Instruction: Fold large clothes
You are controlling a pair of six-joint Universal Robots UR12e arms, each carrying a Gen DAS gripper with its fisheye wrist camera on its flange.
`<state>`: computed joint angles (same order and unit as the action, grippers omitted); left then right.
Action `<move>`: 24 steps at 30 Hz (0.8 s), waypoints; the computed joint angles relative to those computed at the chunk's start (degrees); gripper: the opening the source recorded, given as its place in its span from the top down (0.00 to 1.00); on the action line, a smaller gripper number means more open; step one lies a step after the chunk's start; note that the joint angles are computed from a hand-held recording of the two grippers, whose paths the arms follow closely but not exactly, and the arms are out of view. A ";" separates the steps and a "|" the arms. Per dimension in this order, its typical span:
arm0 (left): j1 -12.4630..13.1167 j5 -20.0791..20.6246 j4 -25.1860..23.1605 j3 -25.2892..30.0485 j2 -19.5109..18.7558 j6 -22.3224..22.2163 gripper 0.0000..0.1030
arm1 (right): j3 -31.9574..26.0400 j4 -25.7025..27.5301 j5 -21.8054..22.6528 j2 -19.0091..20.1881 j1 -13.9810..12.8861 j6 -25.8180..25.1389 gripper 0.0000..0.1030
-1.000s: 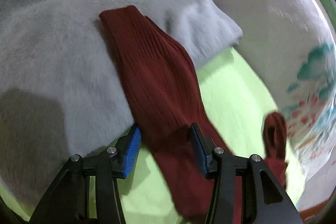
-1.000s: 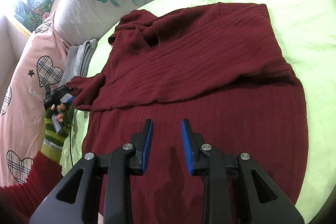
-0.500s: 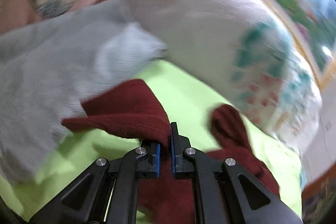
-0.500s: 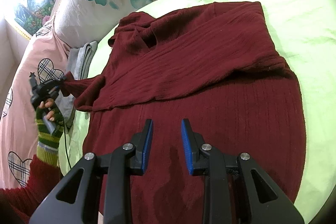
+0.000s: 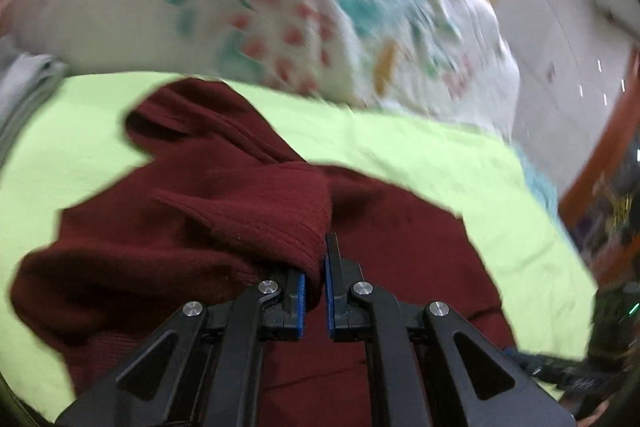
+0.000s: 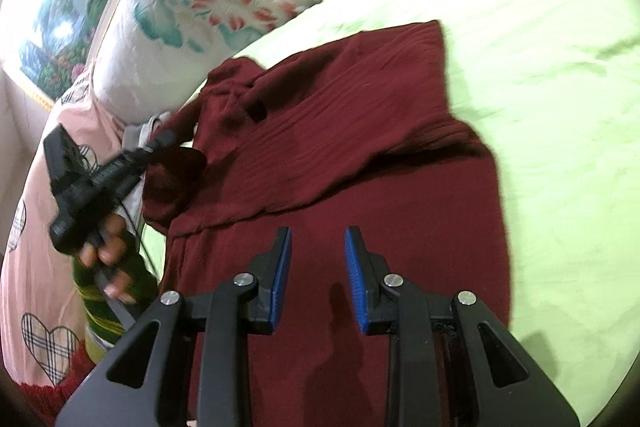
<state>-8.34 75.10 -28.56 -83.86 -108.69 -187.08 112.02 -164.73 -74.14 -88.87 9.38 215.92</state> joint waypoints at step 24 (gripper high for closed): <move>4.95 7.35 -6.14 -17.56 13.10 -4.72 0.40 | -13.60 6.54 -4.50 8.87 5.34 -14.18 0.59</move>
